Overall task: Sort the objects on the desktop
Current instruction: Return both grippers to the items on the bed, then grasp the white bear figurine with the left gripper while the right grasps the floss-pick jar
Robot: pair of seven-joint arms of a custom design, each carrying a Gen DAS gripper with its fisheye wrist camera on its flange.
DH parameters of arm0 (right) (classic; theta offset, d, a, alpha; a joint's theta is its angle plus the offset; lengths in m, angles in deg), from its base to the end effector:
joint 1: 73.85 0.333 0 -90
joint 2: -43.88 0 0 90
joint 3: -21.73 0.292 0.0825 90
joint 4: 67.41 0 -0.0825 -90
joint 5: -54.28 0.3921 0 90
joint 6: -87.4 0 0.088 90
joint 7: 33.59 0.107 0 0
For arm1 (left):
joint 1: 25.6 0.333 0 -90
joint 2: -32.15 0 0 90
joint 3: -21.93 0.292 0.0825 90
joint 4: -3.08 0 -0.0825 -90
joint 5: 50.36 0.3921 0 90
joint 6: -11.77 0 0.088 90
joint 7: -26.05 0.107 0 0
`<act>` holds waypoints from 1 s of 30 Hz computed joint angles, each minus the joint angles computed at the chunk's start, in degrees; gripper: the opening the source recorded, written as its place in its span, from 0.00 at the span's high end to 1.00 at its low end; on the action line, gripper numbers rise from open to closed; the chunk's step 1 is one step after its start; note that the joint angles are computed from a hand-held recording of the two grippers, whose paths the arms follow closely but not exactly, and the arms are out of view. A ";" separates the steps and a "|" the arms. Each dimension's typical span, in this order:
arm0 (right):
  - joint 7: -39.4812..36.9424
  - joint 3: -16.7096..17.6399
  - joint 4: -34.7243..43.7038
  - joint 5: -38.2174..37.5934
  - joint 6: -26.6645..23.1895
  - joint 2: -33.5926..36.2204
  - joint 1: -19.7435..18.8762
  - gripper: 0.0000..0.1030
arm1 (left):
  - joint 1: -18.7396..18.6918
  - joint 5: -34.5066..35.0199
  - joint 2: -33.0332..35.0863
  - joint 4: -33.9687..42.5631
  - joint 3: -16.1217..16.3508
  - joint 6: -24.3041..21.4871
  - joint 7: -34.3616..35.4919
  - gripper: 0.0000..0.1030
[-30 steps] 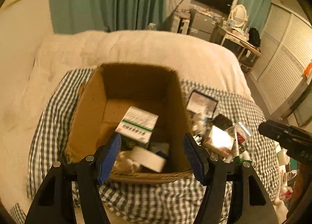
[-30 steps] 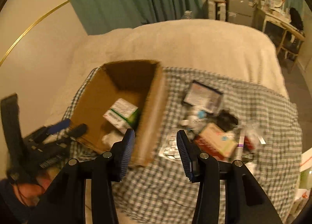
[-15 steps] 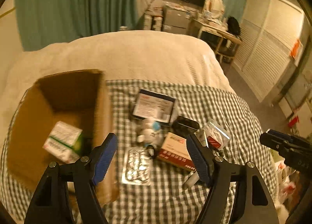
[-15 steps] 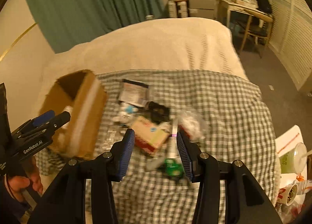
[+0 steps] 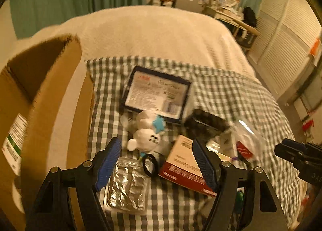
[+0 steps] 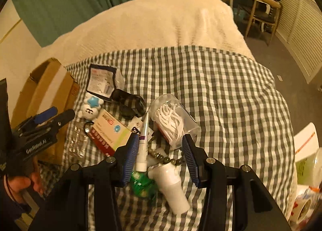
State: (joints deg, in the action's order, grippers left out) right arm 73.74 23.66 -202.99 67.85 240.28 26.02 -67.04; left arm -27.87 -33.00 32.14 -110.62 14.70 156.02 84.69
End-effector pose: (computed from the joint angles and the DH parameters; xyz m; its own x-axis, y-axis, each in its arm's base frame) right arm 0.5027 0.0711 0.4893 -0.2097 -0.9113 -0.3542 -0.8014 0.3678 -0.4718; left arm 0.5959 -0.1024 0.4953 0.1781 -0.9839 0.0136 -0.8221 -0.1564 -0.5475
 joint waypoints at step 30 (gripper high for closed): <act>-16.84 -1.97 10.02 5.90 4.02 18.75 1.00 0.28 | 1.10 -2.49 12.83 9.06 0.45 -1.21 6.46 0.53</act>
